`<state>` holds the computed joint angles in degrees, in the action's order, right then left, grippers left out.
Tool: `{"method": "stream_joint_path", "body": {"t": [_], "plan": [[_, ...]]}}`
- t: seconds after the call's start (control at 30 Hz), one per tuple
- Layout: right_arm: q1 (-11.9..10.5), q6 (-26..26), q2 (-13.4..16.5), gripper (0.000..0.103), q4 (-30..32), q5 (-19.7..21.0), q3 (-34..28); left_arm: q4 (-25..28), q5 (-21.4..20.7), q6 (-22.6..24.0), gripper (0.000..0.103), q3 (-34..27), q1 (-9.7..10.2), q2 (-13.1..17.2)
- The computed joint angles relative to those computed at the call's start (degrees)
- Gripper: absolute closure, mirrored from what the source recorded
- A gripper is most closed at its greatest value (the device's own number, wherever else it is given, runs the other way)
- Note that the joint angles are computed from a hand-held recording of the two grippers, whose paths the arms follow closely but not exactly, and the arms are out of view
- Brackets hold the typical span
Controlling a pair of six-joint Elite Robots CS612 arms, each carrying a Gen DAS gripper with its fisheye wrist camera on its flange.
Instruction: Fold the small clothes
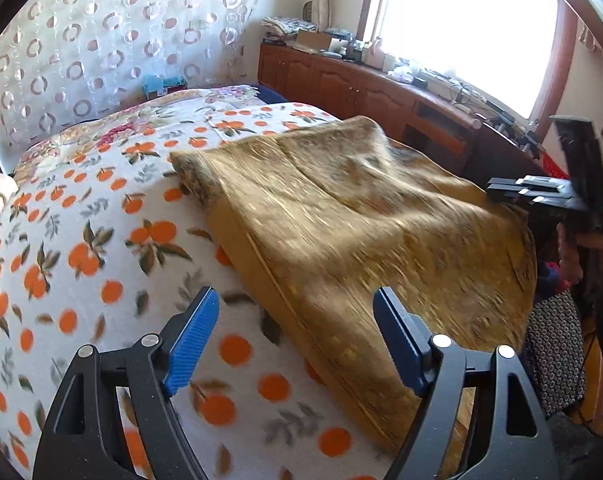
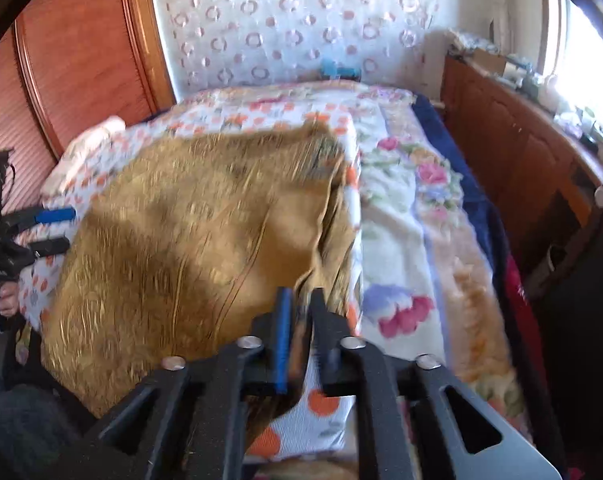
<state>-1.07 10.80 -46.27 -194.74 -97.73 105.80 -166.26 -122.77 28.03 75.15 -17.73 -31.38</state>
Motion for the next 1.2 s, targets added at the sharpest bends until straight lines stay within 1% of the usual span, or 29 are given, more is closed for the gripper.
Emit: {"method": "stream_joint_path", "body": {"t": [0.07,0.13,0.17,0.27,0.33,0.37,0.5,0.57,0.63,0.67,0.7,0.73,0.77,0.8,0.83,0.9,0.97,1.0,1.03,1.07,1.1,1.13,1.17,1.2], "plan": [[-0.6,-0.4,0.1,0.067,-2.7,0.7,-0.3,-0.1,0.6,-0.8,0.023,-1.8,-0.17,0.7],[-1.1,-2.1,0.3,0.066,-3.5,0.8,-1.4,0.9,0.7,-1.5,0.023,-4.5,-0.30,1.8],[-1.3,-3.1,0.6,0.066,-2.8,0.8,-2.4,1.5,0.9,-1.9,0.024,-6.1,-0.42,2.4],[-2.3,-5.2,2.2,0.066,1.3,2.2,-6.9,4.5,1.1,-2.8,0.030,-11.0,-0.70,4.6],[-3.0,-5.2,3.8,0.066,3.8,3.4,-10.2,6.4,2.8,-3.5,0.033,-14.2,-0.99,6.1],[-3.3,-4.9,4.7,0.066,5.6,4.2,-12.1,7.4,4.2,-3.9,0.033,-15.9,-1.20,7.0],[-4.4,-4.2,7.3,0.066,10.1,7.2,-17.1,11.0,6.1,-4.9,0.033,-20.5,-1.46,9.3],[-4.9,-4.8,7.7,0.066,13.3,9.9,-18.5,12.7,6.2,-5.4,0.033,-22.6,-1.45,10.3],[-5.0,-6.3,8.4,0.066,15.3,10.1,-20.0,14.1,6.0,-5.6,0.033,-24.5,-1.39,11.2],[-5.2,-7.2,8.6,0.068,15.9,10.9,-20.8,14.8,6.1,-5.7,0.033,-25.5,-1.37,11.7],[-5.5,-8.4,8.7,0.097,16.2,12.8,-21.1,15.1,6.1,-5.8,0.033,-26.0,-1.37,12.0],[-5.6,-9.9,8.7,0.102,16.3,13.9,-21.6,15.5,6.0,-6.0,0.033,-26.6,-1.35,12.4],[-5.3,-11.9,8.8,0.102,15.2,12.8,-21.8,15.8,5.7,-6.1,0.033,-27.2,-1.33,12.7],[-5.0,-13.9,9.2,0.102,12.3,10.8,-22.2,16.3,5.4,-6.4,0.033,-27.9,-1.29,13.0],[-5.0,-14.4,9.5,0.102,9.8,10.2,-22.5,16.6,5.1,-6.6,0.033,-28.6,-1.26,13.4],[-5.2,-12.8,10.0,0.102,7.3,10.3,-23.2,18.0,4.9,-7.0,0.033,-30.1,-1.29,14.1],[-4.9,-13.8,10.7,0.102,10.0,9.4,-24.5,19.8,4.7,-6.9,0.033,-31.5,-1.32,14.9],[-4.7,-14.0,11.1,0.102,13.0,8.3,-25.4,19.2,4.7,-6.7,0.033,-31.5,-1.38,14.9],[-4.5,-14.0,11.6,0.101,16.1,7.0,-26.4,19.4,4.7,-6.4,0.035,-31.7,-1.44,15.0],[-4.4,-14.0,11.9,0.092,17.8,6.0,-26.8,19.7,4.5,-6.3,0.040,-31.8,-1.44,15.0],[-4.5,-13.5,12.1,0.082,17.6,6.0,-26.9,19.9,4.4,-6.1,0.042,-31.9,-1.46,15.0],[-4.6,-12.8,12.1,0.076,16.4,5.5,-26.5,20.1,4.2,-5.8,0.047,-31.9,-1.47,15.0],[-4.7,-11.9,11.9,0.064,16.2,5.2,-26.2,20.3,4.0,-5.5,0.051,-31.8,-1.48,14.9],[-4.9,-11.0,11.7,0.059,16.0,5.5,-25.8,20.1,3.9,-5.4,0.053,-31.6,-1.48,14.8]]}}
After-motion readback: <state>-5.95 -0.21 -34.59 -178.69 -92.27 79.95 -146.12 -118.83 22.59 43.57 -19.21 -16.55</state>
